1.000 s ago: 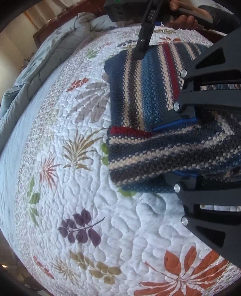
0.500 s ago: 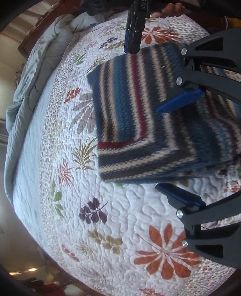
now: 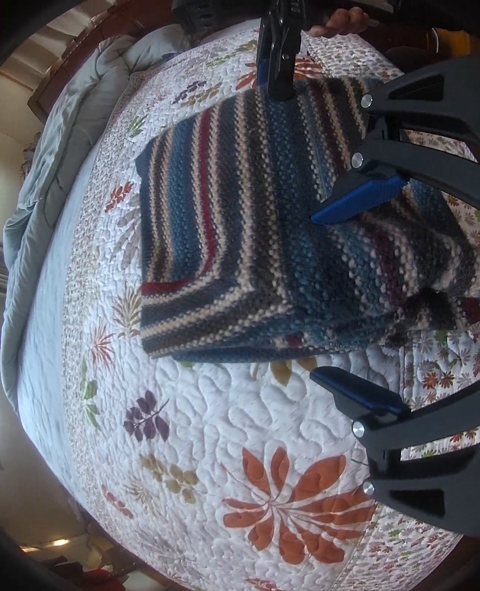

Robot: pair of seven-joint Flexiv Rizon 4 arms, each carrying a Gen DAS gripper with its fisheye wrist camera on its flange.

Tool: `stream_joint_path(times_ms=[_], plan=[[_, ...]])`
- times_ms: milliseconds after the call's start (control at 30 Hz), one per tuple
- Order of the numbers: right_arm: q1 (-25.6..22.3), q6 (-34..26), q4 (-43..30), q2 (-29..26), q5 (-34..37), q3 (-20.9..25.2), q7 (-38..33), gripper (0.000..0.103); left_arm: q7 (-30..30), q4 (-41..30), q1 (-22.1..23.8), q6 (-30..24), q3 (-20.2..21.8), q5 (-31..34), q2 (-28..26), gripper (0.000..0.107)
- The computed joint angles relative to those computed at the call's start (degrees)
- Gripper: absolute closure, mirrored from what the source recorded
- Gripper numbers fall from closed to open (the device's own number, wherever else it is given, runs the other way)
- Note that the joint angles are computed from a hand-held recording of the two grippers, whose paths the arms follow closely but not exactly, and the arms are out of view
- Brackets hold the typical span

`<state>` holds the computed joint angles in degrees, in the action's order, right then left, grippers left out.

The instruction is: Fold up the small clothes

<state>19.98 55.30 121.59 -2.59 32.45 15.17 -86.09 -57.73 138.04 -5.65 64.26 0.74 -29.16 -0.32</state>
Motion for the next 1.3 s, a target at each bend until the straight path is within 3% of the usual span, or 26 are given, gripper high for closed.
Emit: stream_joint_path(times_ms=[367,567,833,900,967,1033,1133,1300], plan=[[-1.3,0.2,-1.9,-3.5,6.5,0.7,-5.7,0.016,7.8,-1.0,0.5,-1.7,-1.7,-10.9,-4.0,0.017],[-2.0,-0.3,-3.2,-5.2,8.6,1.2,-8.1,0.014,15.3,-4.3,3.1,-10.7,-2.3,-21.9,-8.1,0.012],[-3.7,-1.4,-5.4,-8.2,12.4,2.2,-11.7,0.012,19.2,-7.3,5.4,-18.8,-2.5,-24.8,-11.6,0.007],[-4.6,-2.0,-6.0,-8.7,15.0,2.5,-13.2,0.013,19.8,-6.5,4.9,-17.6,-2.6,-25.4,-11.0,0.015],[-4.2,-0.8,-5.3,-8.4,14.3,2.6,-13.0,0.02,20.3,-6.1,4.7,-17.6,-2.7,-26.1,-10.5,0.041],[-4.0,0.2,-4.4,-7.4,13.8,2.6,-12.6,0.033,20.0,-6.2,5.1,-20.3,-2.6,-28.0,-10.3,0.052],[-3.9,0.8,-3.2,-5.7,13.9,2.7,-13.0,0.044,18.8,-5.6,4.0,-19.0,-2.6,-29.2,-9.5,0.055],[-3.6,0.9,-0.6,-1.5,13.1,1.5,-12.4,0.048,17.1,-5.2,0.8,-15.9,-3.6,-29.3,-7.0,0.058]])
